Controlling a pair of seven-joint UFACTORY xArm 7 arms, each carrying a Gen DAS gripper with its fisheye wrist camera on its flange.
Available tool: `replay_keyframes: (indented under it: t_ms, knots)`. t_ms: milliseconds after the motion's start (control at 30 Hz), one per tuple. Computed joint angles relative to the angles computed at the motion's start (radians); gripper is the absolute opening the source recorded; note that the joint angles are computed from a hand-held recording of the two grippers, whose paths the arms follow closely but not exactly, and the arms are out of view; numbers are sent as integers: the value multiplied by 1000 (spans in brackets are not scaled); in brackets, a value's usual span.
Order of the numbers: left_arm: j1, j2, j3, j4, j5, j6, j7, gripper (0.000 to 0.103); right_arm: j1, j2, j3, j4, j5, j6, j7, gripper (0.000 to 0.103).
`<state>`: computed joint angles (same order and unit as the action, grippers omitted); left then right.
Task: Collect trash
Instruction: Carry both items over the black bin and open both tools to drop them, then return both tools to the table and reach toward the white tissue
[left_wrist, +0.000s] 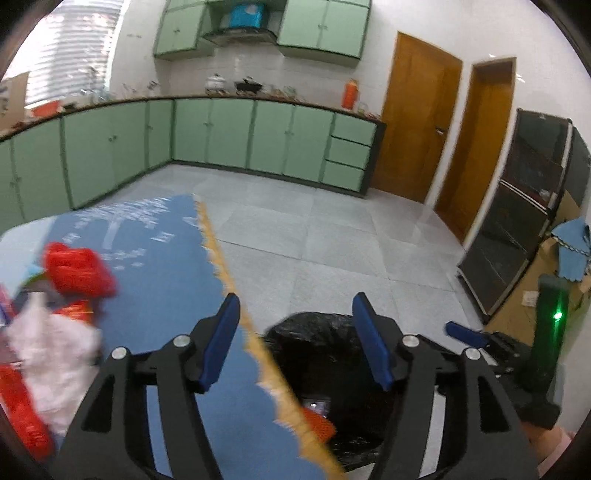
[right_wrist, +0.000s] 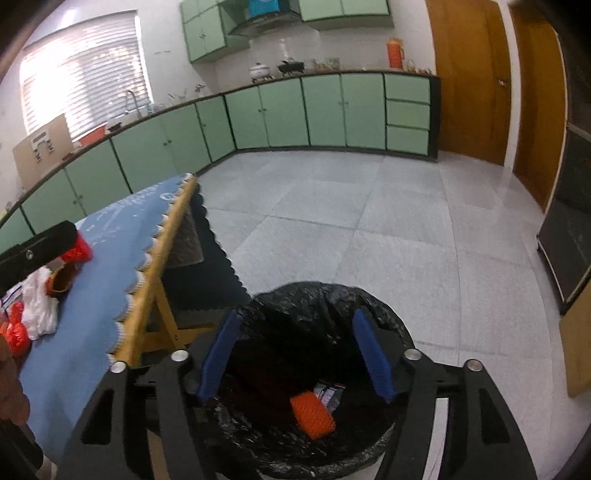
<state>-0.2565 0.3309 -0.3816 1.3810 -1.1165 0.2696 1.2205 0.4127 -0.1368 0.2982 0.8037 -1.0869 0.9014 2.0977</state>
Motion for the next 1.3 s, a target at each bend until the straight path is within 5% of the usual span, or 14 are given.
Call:
replay_keyframes:
  t_ms: [233, 533, 833, 1067, 1100, 1300]
  knots:
    - [64, -122, 59, -103, -248, -145, 235, 69, 51, 117, 13, 193, -133, 43, -16, 81]
    - [84, -161, 193, -135, -451, -276, 405, 69, 159, 432, -86, 580, -291, -106, -108, 82]
    - [118, -150, 235, -158, -453, -251, 390, 69, 234, 732, -166, 950, -182, -188, -335, 80]
    - [119, -122, 255, -129, -479, -227, 404, 69, 241, 825, -214, 1074, -30, -214, -458, 79]
    - [121, -118, 255, -125, -484, -224, 410, 69, 235, 832, -217, 1079, -4, -231, -472, 77]
    - [126, -102, 254, -112, -472, -221, 392, 69, 228, 820, -250, 1036, 77, -365, -538, 23]
